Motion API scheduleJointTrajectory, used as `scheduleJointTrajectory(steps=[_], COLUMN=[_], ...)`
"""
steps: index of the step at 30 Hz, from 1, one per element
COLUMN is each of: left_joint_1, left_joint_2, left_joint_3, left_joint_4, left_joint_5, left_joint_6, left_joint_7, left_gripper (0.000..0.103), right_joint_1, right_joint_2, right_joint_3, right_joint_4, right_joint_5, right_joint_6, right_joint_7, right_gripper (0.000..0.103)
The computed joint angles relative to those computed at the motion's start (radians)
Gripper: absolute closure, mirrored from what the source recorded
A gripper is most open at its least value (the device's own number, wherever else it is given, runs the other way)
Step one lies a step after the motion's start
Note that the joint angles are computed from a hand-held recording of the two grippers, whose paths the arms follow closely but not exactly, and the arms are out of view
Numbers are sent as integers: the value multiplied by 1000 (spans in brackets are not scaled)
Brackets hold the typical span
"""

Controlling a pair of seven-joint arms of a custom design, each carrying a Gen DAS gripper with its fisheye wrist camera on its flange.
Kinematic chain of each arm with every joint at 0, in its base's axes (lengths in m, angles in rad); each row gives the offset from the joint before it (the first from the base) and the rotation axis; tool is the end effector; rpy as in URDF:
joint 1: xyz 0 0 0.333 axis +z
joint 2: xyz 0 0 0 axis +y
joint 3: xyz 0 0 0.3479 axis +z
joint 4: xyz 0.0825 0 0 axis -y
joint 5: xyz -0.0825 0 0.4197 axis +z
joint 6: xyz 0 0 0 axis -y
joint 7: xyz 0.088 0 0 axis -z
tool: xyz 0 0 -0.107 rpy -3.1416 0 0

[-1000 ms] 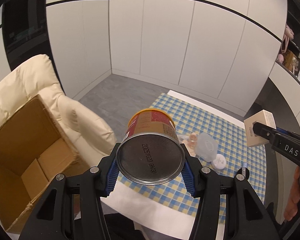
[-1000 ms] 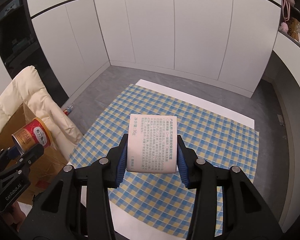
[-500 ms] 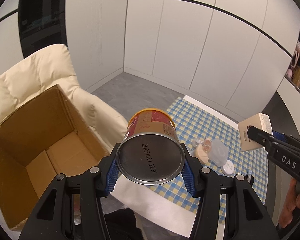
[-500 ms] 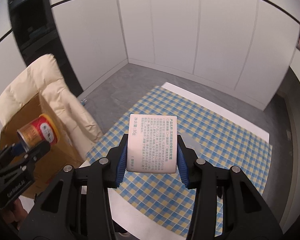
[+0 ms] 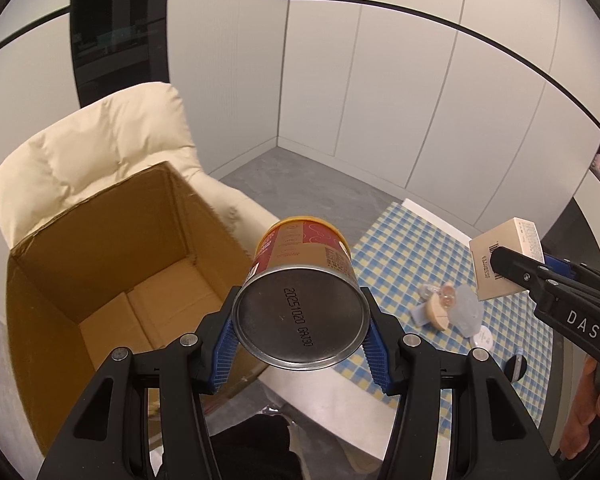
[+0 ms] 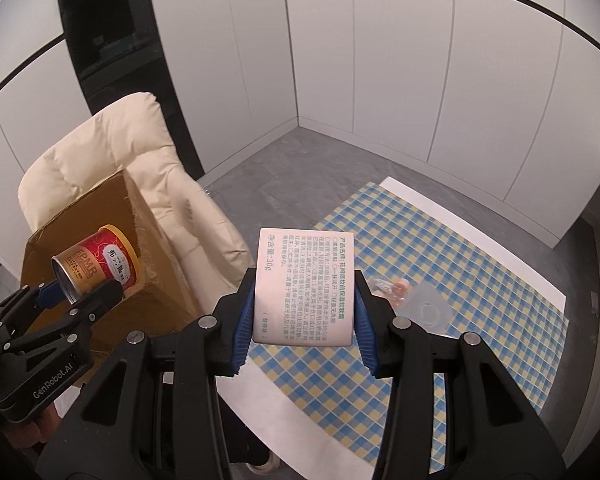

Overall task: Organize objects
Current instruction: 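Carry the can with left tool while right tool carries the cream box toward the cardboard box, then open the left tool to drop the can into the cardboard box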

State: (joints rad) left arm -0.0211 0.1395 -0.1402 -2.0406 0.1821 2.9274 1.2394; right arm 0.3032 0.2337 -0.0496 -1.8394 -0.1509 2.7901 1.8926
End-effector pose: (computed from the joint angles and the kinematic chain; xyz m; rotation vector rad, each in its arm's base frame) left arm 0.6482 -0.1134 0.4751 -1.8308 1.8013 -0.8054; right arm 0.6798 0.1862 0.4994 -1.8242 1.7183 -0.5751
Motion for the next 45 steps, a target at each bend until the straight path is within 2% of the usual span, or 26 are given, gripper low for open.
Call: scheduleJointTrajectory(steps=[17,29,45], left_joint_1=[37,61,88], left_joint_2=[-37,-45,-44], left_joint_3=[47,61,71], left_joint_4=[-47,-55,-61], left_joint_5=[64,107,101], left_joint_6=[-10,-41,-78], left_joint_7=[-71,-110,-128], left_gripper=[48,48,48], right_joint_1=[58,90,123], right_joint_2=[72,123,199], right_joint_3=[22,35,53], right_joint_4=[100,165,255], right_joint_5=[13,54,104], right_joint_6=[-33,-47,-68], right_joint_7=[-52,-111,-176], right_gripper=[58,58,58])
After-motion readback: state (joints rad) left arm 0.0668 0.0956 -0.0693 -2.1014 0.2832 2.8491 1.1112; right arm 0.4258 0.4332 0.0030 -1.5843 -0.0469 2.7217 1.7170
